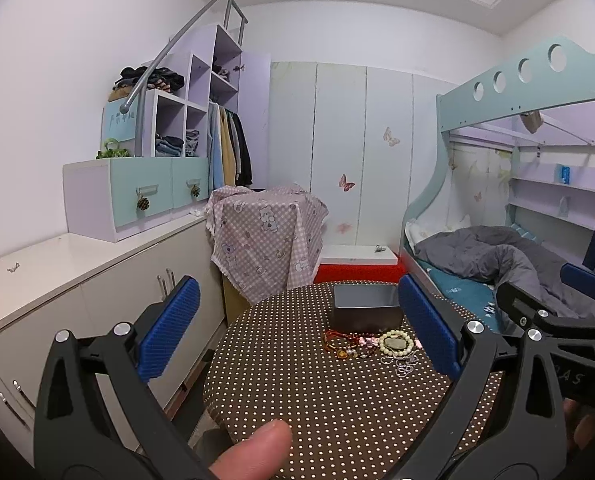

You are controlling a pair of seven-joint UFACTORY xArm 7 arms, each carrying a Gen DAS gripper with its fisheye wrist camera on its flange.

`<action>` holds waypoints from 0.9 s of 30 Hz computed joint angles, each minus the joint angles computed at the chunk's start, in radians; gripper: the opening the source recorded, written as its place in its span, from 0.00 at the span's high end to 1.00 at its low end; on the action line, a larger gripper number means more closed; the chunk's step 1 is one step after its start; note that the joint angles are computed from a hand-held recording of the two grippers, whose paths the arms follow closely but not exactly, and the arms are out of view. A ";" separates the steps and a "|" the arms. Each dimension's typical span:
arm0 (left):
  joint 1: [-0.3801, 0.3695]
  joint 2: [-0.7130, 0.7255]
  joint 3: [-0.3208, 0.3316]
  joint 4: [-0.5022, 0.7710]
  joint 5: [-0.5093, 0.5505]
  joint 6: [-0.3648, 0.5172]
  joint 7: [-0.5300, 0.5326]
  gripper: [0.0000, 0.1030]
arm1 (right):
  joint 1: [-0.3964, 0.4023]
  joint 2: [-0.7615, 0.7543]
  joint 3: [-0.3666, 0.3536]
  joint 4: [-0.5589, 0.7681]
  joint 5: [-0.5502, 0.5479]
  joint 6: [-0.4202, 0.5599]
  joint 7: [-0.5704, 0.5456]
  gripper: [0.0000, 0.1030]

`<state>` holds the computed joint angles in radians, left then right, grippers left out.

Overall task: Organize jewelry
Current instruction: 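Lower the left gripper onto the red string bracelet and close it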

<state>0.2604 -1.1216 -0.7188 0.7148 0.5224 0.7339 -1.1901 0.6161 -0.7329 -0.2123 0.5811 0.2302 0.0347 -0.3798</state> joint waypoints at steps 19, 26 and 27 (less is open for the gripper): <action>0.075 0.536 0.090 -0.011 0.150 -0.176 -0.026 0.06 | 0.182 0.492 -0.240 0.233 0.195 0.099 -0.196 0.08; 0.095 0.859 0.145 0.157 0.278 -0.184 -0.022 0.06 | 0.108 0.626 -0.199 0.323 0.264 0.224 -0.236 0.08; 0.089 0.905 0.155 0.188 0.283 -0.171 -0.010 0.06 | 0.092 0.638 -0.189 0.336 0.262 0.240 -0.230 0.08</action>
<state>0.3497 -0.2164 -0.5637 0.9023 0.8056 0.5627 -1.2006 0.7082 -0.0946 -0.4015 0.9170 0.4918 0.2751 -0.6097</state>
